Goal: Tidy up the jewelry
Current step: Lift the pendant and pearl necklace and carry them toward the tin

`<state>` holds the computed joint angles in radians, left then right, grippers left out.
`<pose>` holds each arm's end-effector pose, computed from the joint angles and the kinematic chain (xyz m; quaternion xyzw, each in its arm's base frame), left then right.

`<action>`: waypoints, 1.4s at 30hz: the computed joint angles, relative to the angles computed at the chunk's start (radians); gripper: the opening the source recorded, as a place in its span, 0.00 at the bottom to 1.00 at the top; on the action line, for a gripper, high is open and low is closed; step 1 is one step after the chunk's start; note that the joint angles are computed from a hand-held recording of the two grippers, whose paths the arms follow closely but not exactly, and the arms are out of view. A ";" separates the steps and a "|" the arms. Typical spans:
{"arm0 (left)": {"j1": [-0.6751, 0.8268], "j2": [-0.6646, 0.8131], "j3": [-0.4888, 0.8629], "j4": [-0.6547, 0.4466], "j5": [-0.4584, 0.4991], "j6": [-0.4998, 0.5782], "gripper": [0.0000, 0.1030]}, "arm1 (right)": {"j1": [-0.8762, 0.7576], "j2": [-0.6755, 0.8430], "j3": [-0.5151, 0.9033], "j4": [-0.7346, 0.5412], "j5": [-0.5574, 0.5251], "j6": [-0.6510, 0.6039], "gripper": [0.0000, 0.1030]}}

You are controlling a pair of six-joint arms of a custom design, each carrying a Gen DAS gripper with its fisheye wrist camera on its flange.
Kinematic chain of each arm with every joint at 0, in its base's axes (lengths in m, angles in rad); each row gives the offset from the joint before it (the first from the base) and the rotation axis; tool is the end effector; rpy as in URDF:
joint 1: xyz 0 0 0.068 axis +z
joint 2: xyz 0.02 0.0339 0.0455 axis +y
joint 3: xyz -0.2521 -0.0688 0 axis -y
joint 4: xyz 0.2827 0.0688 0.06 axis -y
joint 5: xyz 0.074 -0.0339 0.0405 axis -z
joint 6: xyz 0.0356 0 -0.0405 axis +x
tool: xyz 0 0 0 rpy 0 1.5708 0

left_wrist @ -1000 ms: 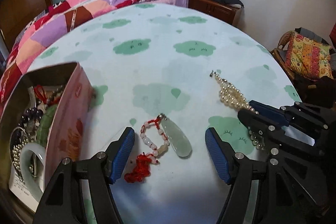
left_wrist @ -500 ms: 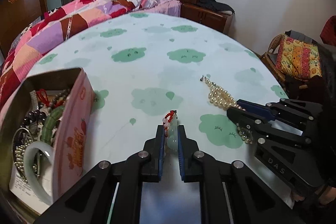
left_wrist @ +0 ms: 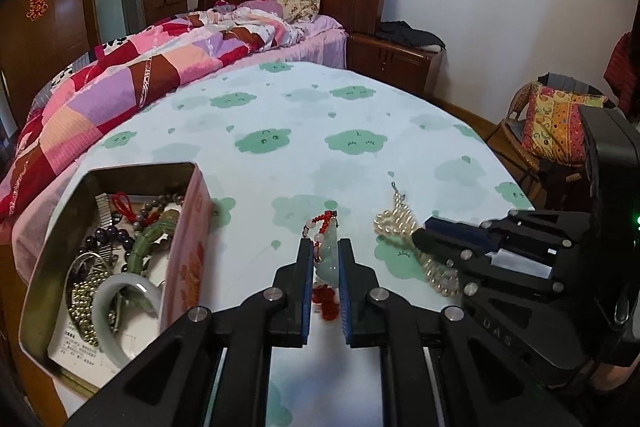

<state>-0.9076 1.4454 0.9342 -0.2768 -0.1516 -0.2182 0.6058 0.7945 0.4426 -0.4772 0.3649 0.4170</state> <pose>0.2144 -0.2657 0.2002 0.2843 0.8773 -0.1438 0.3591 0.1732 0.1045 0.1732 -0.0209 0.9187 0.0269 0.3936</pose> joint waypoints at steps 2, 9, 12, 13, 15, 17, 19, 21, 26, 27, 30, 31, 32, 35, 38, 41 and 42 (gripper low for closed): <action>0.002 -0.023 -0.013 -0.002 -0.001 -0.003 0.10 | 0.021 -0.001 0.009 -0.003 0.015 0.005 0.06; 0.014 -0.096 -0.051 -0.010 0.006 -0.010 0.10 | 0.053 0.028 0.029 0.005 0.039 0.006 0.04; 0.017 -0.122 -0.062 -0.012 0.008 -0.014 0.10 | 0.070 0.019 0.040 0.001 0.060 0.008 0.04; 0.018 -0.129 -0.064 -0.013 0.008 -0.014 0.10 | 0.078 0.015 0.044 -0.004 0.067 0.011 0.04; 0.022 -0.150 -0.071 -0.017 0.009 -0.016 0.10 | 0.087 0.006 0.054 -0.014 0.078 0.008 0.04; 0.028 -0.168 -0.076 -0.018 0.010 -0.016 0.10 | 0.091 -0.009 0.061 -0.026 0.091 0.003 0.04; 0.037 -0.183 -0.082 -0.016 0.013 -0.019 0.10 | 0.087 -0.028 0.065 -0.040 0.099 0.002 0.03; 0.045 -0.191 -0.087 -0.015 0.018 -0.020 0.10 | 0.073 -0.049 0.067 -0.058 0.098 -0.002 0.03; 0.058 -0.182 -0.097 -0.001 0.037 -0.025 0.10 | -0.013 0.029 0.069 -0.052 -0.003 -0.025 0.37; 0.058 -0.178 -0.097 0.000 0.038 -0.025 0.10 | -0.022 0.044 0.065 -0.044 -0.029 -0.032 0.54; 0.064 -0.159 -0.097 0.008 0.050 -0.026 0.10 | -0.009 0.140 0.077 -0.032 -0.014 -0.022 0.53; 0.065 -0.152 -0.096 0.009 0.053 -0.026 0.10 | -0.015 0.161 0.081 -0.023 -0.032 -0.020 0.52; 0.067 -0.145 -0.096 0.012 0.058 -0.027 0.10 | -0.020 0.187 0.089 -0.020 -0.041 -0.021 0.48; 0.072 -0.142 -0.098 0.011 0.066 -0.030 0.10 | -0.034 0.219 0.100 -0.018 -0.052 -0.026 0.16; 0.074 -0.163 -0.101 0.005 0.065 -0.030 0.10 | -0.025 0.179 0.097 -0.039 -0.055 -0.018 0.14; 0.078 -0.204 -0.107 -0.007 0.058 -0.027 0.10 | 0.011 0.116 0.099 -0.065 -0.025 -0.004 0.14; 0.079 -0.221 -0.110 -0.013 0.055 -0.024 0.10 | 0.026 0.098 0.105 -0.077 -0.011 0.002 0.14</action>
<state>-0.8283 1.2239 0.8246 -0.2899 -0.0964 -0.2425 0.6321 0.8922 0.5474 -0.5542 0.3543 0.4186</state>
